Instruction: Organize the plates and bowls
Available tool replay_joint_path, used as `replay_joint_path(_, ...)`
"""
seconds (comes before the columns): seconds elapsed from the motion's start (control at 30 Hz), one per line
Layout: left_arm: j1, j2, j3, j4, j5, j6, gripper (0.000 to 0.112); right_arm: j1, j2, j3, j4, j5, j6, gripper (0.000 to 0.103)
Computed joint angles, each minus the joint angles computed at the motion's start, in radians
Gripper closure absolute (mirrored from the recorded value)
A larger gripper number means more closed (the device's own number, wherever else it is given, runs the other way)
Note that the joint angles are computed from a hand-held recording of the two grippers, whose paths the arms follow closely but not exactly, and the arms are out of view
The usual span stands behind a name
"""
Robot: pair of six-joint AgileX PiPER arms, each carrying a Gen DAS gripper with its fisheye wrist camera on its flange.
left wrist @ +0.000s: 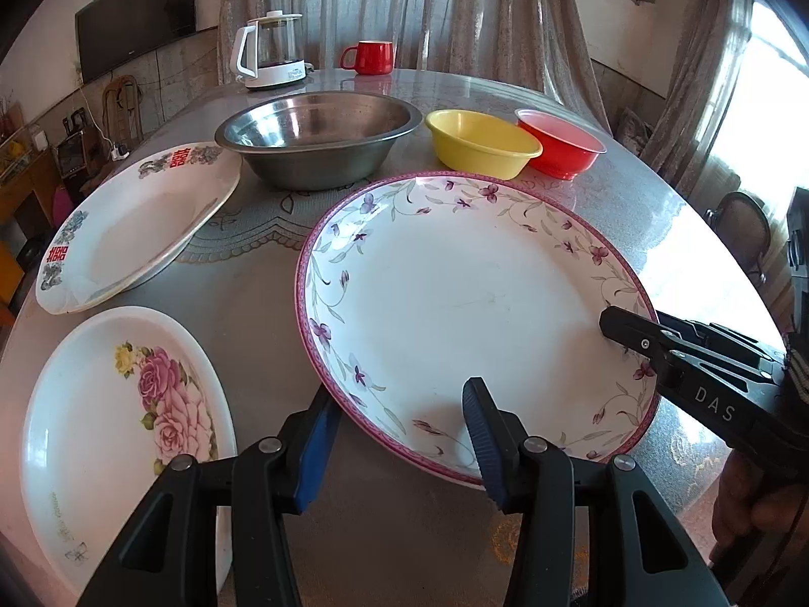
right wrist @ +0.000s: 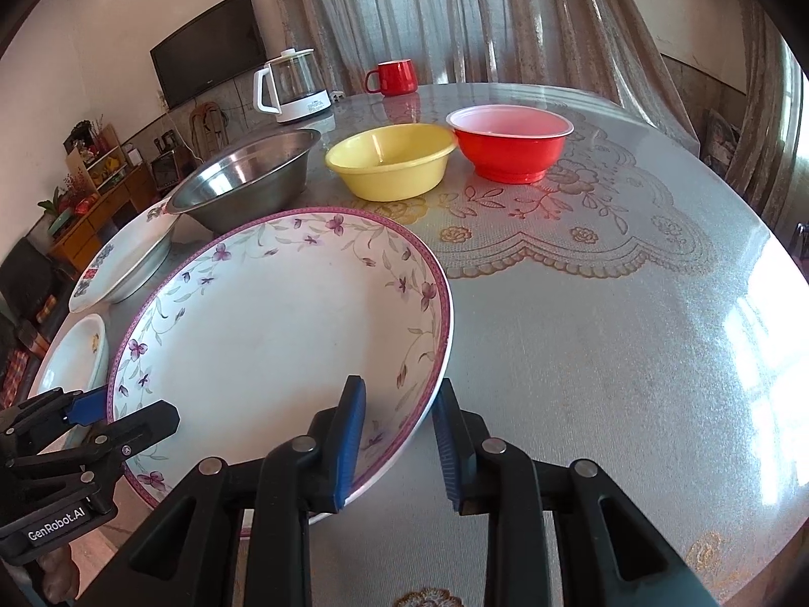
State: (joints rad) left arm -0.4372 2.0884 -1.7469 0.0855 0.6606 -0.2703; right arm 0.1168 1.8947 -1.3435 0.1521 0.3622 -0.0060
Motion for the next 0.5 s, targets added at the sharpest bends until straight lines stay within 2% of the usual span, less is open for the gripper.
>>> replay_joint_path(0.13, 0.009, 0.042, -0.074, 0.003, 0.048, 0.007, 0.062, 0.016, 0.039, -0.063, -0.073, 0.027, 0.062, 0.077)
replay_joint_path(0.27, 0.016, 0.067, -0.117, 0.007, 0.062, 0.005, 0.062, 0.030, 0.050, -0.082, -0.152, 0.032, 0.150, 0.076)
replay_joint_path(0.33, 0.018, 0.057, -0.099, 0.002, 0.051, 0.011, 0.063, 0.041, 0.052, -0.089, -0.203, 0.042, 0.200, 0.076)
replay_joint_path(0.5, 0.004, 0.029, -0.038, 0.061, 0.003, -0.038, 0.061, 0.039, 0.054, -0.089, -0.194, 0.036, 0.203, 0.074)
